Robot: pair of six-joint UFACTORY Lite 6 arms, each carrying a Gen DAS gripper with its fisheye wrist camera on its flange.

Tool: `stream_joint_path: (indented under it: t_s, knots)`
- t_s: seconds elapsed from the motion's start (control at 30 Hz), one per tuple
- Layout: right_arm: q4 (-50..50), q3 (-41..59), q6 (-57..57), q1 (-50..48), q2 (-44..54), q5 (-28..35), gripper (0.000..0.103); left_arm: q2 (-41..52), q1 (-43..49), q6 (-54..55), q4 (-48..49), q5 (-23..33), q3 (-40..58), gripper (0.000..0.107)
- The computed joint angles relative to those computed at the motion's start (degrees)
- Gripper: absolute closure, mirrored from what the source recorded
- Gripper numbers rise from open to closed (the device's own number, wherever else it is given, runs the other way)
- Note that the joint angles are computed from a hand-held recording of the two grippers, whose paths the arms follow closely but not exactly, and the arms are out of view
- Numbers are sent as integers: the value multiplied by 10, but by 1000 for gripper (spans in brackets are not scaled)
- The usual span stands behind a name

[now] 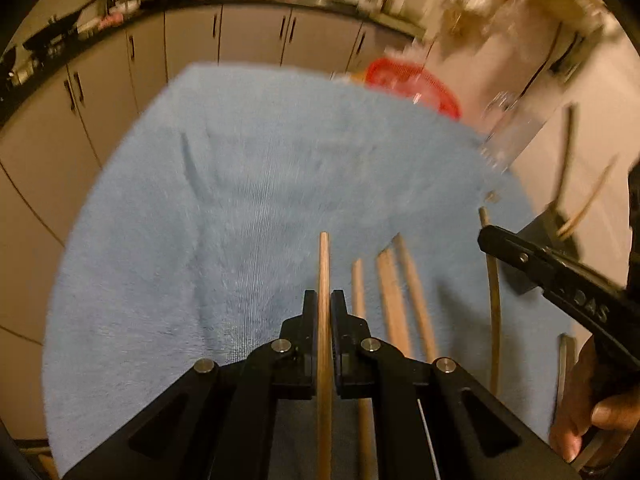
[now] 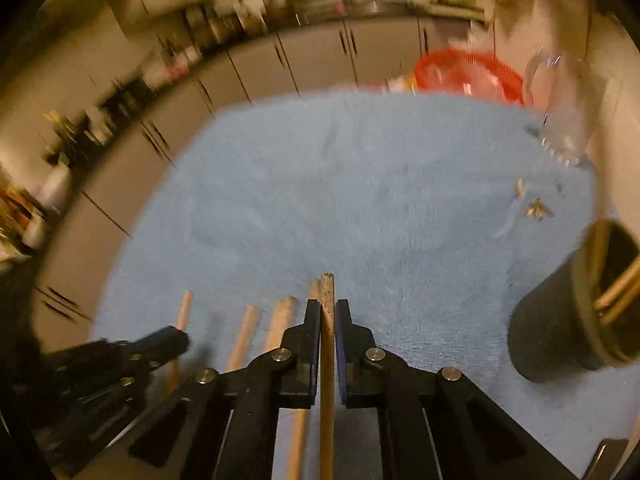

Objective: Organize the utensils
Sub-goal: 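Lift the held chopsticks upright and carry them toward the black cup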

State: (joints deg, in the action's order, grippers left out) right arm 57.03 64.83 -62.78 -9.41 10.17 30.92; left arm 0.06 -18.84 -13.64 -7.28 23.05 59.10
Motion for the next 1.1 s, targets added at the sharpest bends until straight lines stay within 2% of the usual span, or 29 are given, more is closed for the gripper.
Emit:
stream_joint_path:
  t_s: [0.07,0.13,0.2,0.27,0.37,0.47,0.63,0.67,0.77,0.9,1.1]
  knots:
    - [75,-71,-92,-34,-94,20,96,-63,-8,-31,26,-3,-23,101]
    - [131,-115,-151,-74,-160,71,95,-120,-27,-90,84,5,-41,101]
    - [159,-160,-184,-120,-233,116,95,-170,-59,-185,170,22,-53,101]
    - [181,-200,-214,-170,-293,164,95,-210,-80,-226,201,37,-65,101]
    - [198,-237,-215,-216,-363,216,96,-241,-85,-226,200,57,-66,101]
    - [227,-280,-239,-289,-440,283,95,-263,-123,-291,253,83,-67,101]
    - [249,-282,-234,-353,-470,343,96,-272,-151,-314,273,106,-54,101]
    - [255,-285,-241,-363,-476,349,96,-273,-160,-328,286,113,-51,101]
    - [259,-301,-259,-345,-483,309,96,-269,-165,-325,283,112,-45,101]
    - [291,-330,-301,-361,-470,315,96,-270,-187,-354,308,124,-39,101]
    - [433,-415,-445,-288,-530,194,96,-265,-192,-356,310,122,-39,101]
